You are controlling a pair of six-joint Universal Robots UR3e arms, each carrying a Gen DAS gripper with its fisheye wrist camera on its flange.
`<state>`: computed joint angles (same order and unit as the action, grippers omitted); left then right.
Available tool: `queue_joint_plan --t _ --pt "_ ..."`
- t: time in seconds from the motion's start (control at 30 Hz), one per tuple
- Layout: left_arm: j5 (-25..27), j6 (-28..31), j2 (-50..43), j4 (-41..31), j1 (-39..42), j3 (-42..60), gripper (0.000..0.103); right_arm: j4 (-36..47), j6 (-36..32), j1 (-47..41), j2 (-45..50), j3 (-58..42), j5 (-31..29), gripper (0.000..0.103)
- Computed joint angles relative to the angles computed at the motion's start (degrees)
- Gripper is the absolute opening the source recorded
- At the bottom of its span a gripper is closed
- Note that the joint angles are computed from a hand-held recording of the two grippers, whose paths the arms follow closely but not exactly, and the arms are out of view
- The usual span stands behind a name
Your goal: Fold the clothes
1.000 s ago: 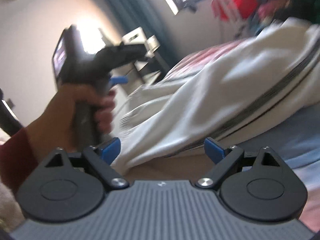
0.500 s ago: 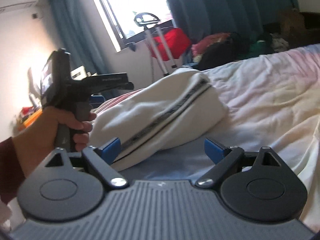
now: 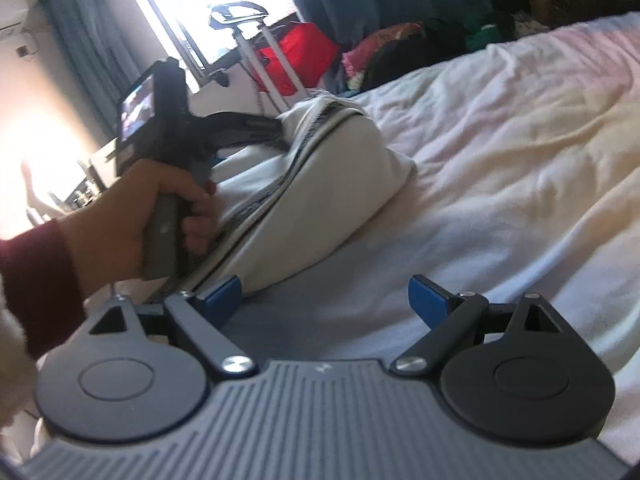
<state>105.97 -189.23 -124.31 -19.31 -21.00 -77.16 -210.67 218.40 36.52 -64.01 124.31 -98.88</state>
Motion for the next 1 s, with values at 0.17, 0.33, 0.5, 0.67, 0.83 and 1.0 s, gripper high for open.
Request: queue_joint_plan --t 0.17,0.33,0.5,0.67,0.83,1.0 --pt "0.75 -0.78 4.5 -1.75 -0.46 -2.56 0.006 -0.06 2.45 0.43 0.18 -0.43 0.0 0.092" --pt "4.52 -0.83 17.43 -4.06 -5.38 -10.94 0.005 -0.67 2.85 3.78 -1.65 0.24 -5.06 0.092" --pt "10.41 -1.02 31.82 -5.81 -13.94 -20.46 0.004 0.99 3.55 7.14 -5.46 0.69 -11.43 0.092" --pt "15.76 -11.67 51.6 -6.49 -23.29 -39.08 0.004 0.01 3.53 11.02 -11.27 4.24 -17.44 0.092" --pt "21.74 -27.93 63.48 -10.03 -33.16 -52.11 0.004 -0.82 1.31 14.62 -13.24 4.93 -21.34 0.092" --pt "17.0 -33.47 71.35 -11.72 -30.31 -60.16 0.006 0.9 -0.1 16.45 -10.78 2.17 -20.06 0.092"
